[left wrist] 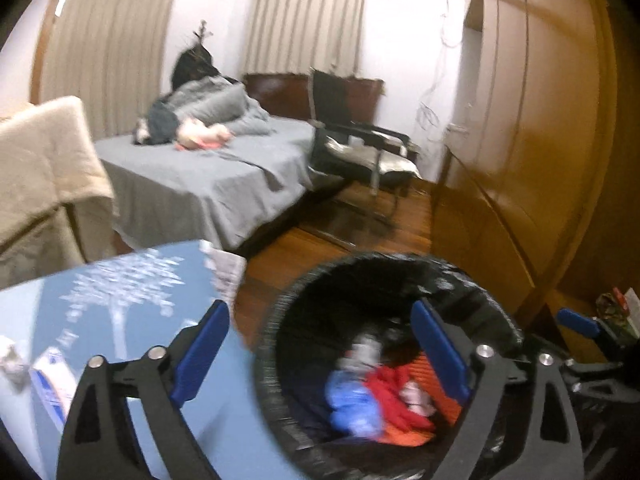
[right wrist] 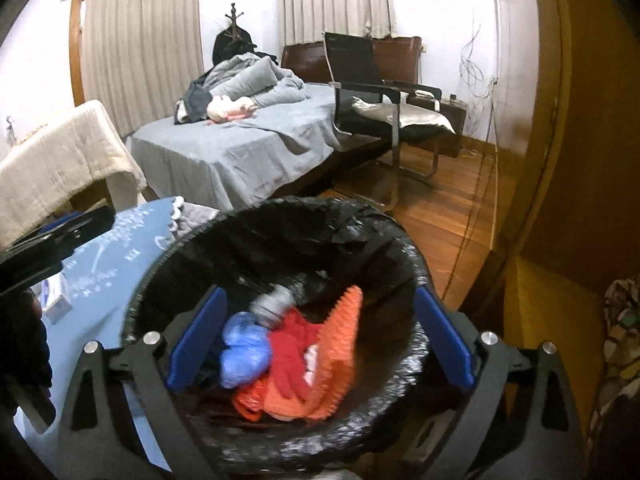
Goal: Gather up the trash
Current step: 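Open both grippers to drop the grey cloth and orange mesh pad into the bin, then move both grippers back over the white tissue and white box on the table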
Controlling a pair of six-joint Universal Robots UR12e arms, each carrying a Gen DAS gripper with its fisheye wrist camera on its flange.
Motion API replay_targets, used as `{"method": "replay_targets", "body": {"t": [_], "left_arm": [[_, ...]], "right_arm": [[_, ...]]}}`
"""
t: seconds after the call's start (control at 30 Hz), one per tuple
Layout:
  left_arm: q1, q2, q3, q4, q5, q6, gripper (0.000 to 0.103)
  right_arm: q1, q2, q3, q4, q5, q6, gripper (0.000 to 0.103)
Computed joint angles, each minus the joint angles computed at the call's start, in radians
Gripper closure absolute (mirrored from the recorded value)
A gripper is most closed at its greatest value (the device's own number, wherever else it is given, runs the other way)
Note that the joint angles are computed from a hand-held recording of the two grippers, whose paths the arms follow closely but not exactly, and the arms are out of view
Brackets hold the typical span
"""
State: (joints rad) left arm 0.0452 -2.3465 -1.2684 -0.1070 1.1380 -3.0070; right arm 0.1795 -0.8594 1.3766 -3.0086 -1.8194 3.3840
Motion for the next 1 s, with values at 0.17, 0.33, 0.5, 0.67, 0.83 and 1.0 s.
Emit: {"method": "replay_targets", "body": {"t": [0.17,0.33,0.5,0.67,0.83,1.0], "left_arm": [[0.034,0.035,-0.053,0.052,0.062,-0.024,0.006],[0.074,0.069,-0.114,0.088,0.125,-0.045,0.006],[0.110,0.093,-0.161,0.128,0.195,-0.062,0.006],[0.148,0.109,-0.198,0.158,0.249,-0.081,0.006],[0.179,0.115,-0.218,0.164,0.291,-0.095,0.006],[0.197,0.112,-0.227,0.168,0.317,-0.097,0.006]], "right_arm": [[0.019,0.009,-0.029,-0.022,0.035,-0.020,0.008],[0.042,0.031,-0.076,-0.017,0.091,-0.054,0.008],[0.067,0.058,-0.130,-0.004,0.138,-0.078,0.008],[0.097,0.098,-0.203,0.020,0.179,-0.112,0.008],[0.122,0.138,-0.275,0.058,0.214,-0.138,0.008],[0.142,0.181,-0.348,0.093,0.244,-0.159,0.008]]}}
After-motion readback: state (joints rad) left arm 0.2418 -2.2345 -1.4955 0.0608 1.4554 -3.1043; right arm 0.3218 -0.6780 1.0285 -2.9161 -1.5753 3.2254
